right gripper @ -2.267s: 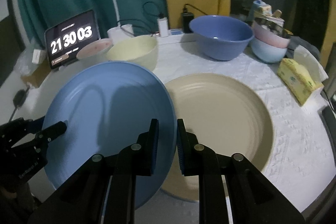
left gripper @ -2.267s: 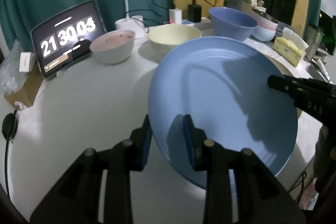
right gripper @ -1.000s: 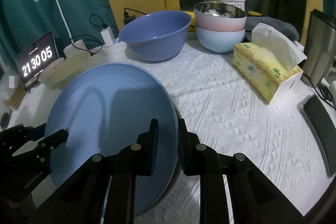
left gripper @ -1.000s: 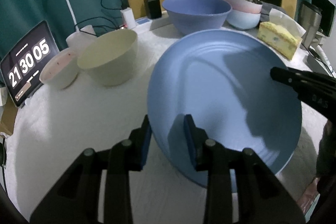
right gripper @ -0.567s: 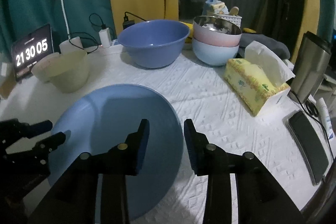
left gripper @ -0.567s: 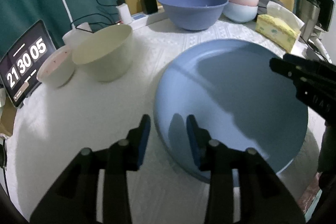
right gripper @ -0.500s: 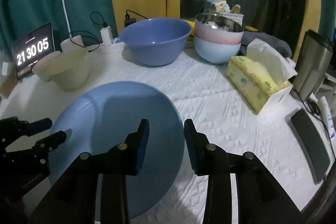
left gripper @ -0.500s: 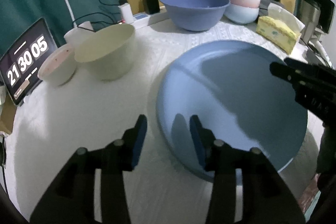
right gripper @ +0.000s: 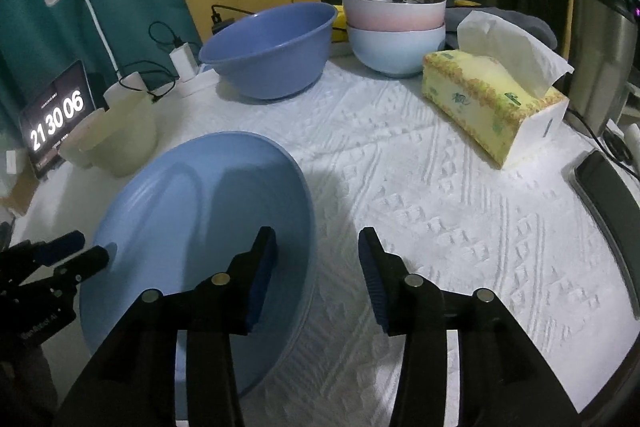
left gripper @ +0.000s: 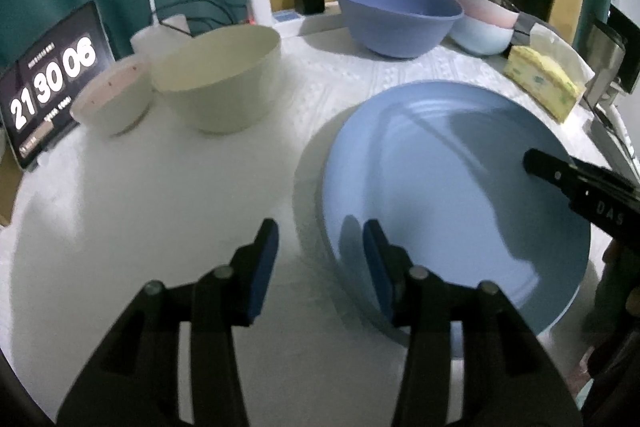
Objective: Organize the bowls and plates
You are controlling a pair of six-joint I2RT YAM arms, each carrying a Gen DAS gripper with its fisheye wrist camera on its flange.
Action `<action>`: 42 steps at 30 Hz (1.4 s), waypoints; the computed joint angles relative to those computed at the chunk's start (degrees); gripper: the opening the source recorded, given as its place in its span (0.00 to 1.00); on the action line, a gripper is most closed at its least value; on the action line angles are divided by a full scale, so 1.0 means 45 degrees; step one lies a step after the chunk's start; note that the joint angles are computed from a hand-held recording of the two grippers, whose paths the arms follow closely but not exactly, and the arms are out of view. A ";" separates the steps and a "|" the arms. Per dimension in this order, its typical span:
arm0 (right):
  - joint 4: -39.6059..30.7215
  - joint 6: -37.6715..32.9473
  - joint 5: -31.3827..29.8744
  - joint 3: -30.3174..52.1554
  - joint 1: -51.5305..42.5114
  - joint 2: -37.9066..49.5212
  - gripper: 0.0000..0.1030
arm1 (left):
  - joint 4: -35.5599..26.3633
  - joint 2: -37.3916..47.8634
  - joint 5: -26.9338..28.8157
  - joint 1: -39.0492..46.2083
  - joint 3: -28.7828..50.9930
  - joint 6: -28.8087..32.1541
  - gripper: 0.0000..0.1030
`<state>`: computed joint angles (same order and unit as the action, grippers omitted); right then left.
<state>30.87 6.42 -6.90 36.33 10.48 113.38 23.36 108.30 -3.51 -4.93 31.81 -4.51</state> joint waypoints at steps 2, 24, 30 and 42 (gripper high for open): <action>-0.0085 0.0127 -0.0341 0.0118 -0.0108 0.0095 0.45 | -0.0073 0.0267 0.0238 0.0052 0.0178 -0.0110 0.45; 0.0161 0.0686 -0.1648 0.0295 -0.0060 0.0554 0.46 | 0.0473 0.0992 0.3210 0.0840 0.0486 -0.0783 0.45; 0.0181 0.0942 -0.1357 0.0048 0.0131 0.0349 0.46 | 0.0447 0.0842 0.3379 0.1125 0.0259 -0.0416 0.45; 0.0071 0.1445 -0.0565 -0.0394 0.1234 -0.0400 0.46 | 0.0908 0.0069 0.3781 0.2147 -0.0845 0.0218 0.45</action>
<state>31.19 12.93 -9.45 34.56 16.03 111.58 27.44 108.61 13.50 4.73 28.01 -3.53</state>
